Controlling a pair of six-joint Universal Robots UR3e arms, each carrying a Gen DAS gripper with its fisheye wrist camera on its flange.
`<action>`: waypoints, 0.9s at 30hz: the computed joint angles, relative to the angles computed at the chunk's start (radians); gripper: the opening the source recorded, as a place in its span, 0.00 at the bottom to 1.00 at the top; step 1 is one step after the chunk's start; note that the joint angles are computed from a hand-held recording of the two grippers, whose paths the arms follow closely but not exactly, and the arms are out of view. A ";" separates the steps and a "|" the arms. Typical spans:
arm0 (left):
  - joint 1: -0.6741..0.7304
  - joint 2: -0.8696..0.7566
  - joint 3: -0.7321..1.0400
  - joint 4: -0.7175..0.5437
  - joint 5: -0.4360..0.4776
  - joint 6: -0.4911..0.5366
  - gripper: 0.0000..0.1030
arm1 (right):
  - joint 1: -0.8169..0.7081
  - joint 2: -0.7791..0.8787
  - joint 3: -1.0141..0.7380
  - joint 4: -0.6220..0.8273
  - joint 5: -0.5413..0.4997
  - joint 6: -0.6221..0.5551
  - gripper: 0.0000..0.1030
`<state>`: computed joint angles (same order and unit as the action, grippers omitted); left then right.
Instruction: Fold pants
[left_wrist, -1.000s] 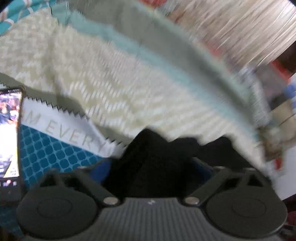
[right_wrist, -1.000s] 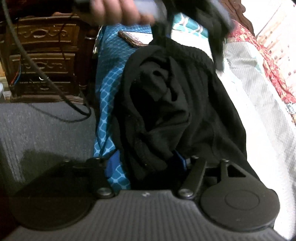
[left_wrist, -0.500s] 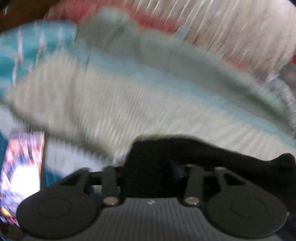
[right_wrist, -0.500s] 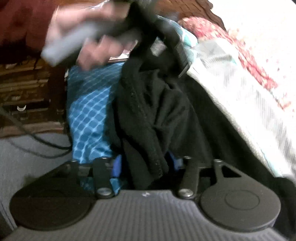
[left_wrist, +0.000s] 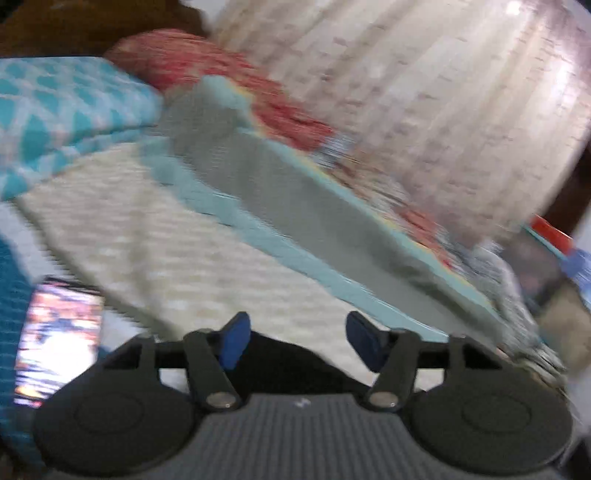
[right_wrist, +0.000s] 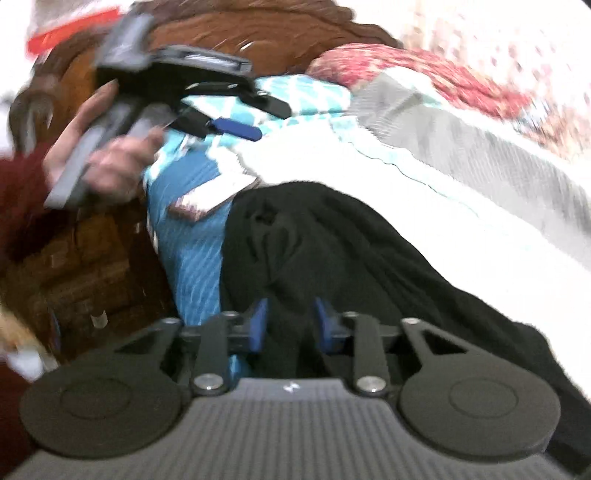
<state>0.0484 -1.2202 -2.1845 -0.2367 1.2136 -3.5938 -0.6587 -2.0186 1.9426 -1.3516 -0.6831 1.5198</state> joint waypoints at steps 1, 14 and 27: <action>-0.029 -0.030 0.016 0.019 -0.029 0.003 0.45 | 0.027 0.031 0.004 -0.060 0.009 0.082 0.24; -0.218 -0.299 0.087 -0.137 0.110 -0.024 0.06 | -0.054 0.225 -0.052 -0.038 -0.045 0.312 0.26; -0.549 -0.595 0.472 -0.218 0.376 -0.072 0.22 | -0.513 0.149 0.150 -0.334 -0.140 0.509 0.24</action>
